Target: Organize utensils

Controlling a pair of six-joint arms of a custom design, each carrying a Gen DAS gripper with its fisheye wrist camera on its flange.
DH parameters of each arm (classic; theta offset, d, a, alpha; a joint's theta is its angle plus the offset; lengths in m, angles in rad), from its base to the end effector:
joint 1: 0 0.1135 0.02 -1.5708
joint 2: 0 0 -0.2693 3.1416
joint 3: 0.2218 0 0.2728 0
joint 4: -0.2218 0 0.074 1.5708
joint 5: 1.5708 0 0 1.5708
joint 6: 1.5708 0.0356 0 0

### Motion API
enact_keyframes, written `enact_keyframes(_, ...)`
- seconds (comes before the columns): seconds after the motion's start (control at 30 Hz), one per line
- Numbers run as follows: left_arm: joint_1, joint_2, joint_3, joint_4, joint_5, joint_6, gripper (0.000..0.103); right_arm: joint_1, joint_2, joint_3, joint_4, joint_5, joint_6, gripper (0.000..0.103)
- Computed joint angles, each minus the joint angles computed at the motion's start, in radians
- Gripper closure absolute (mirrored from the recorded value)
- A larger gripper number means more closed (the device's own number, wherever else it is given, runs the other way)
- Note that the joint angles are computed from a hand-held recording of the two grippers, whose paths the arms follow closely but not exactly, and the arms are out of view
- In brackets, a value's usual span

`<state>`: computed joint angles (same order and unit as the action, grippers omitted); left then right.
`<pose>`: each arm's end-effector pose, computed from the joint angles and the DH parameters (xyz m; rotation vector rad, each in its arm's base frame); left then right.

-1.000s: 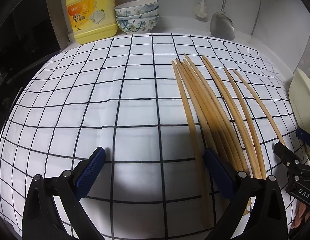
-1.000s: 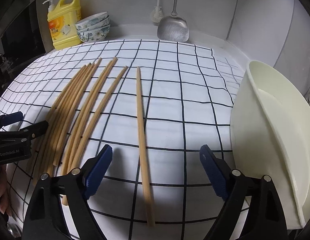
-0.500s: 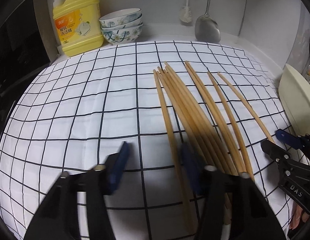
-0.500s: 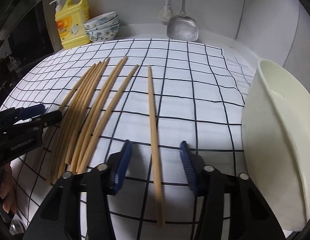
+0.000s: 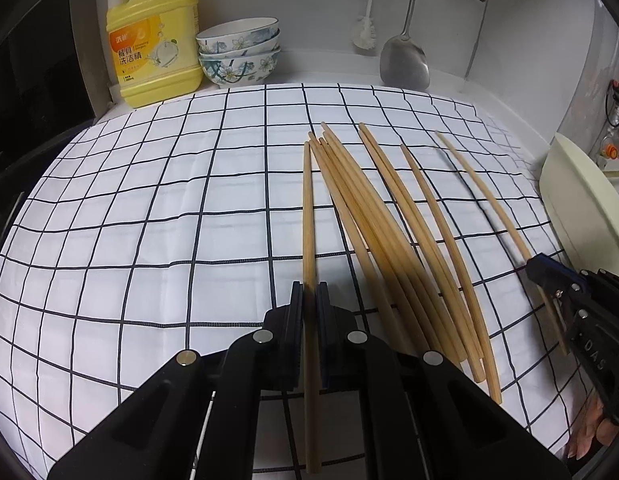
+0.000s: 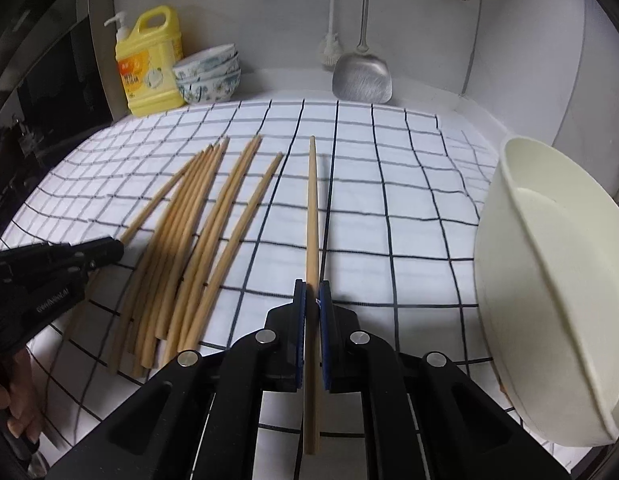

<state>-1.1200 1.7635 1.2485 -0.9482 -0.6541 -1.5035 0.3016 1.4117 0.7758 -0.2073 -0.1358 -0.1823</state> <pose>0.1692 -0.2999 0.1973 -0.5174 2.4275 0.0865 0.2848 0.0936 0.1880 -0.6392 2.3292 0.2187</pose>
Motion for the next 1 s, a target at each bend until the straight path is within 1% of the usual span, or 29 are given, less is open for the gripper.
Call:
enact_keyframes(0.2,-0.025,-0.034,0.031,-0.034,-0.047,0.005,0.096,-0.036,-0.069,-0.001,-0.026,-0.052,0.016,0.097)
enact_keyframes(0.4,-0.03,-0.047,0.092,-0.051,-0.088,0.059,0.096,-0.097,-0.123,0.007,-0.058,-0.103,0.024,0.097)
enact_keyframes(0.57,-0.007,-0.043,0.094,-0.012,-0.061,0.103,0.096,-0.144,-0.137,0.016,-0.082,-0.141,0.021,0.097)
enact_keyframes(0.77,0.009,-0.046,0.042,0.046,0.011,0.098,0.096,-0.139,-0.157,0.016,-0.095,-0.154,0.015,0.097)
enact_keyframes(0.9,-0.011,-0.06,0.03,0.036,0.009,0.091,0.096,-0.13,-0.152,0.016,-0.098,-0.157,0.014,0.097)
enact_keyframes(1.0,-0.033,-0.072,0.006,0.03,0.025,0.078,0.096,-0.117,-0.146,0.016,-0.099,-0.152,0.012,0.097)
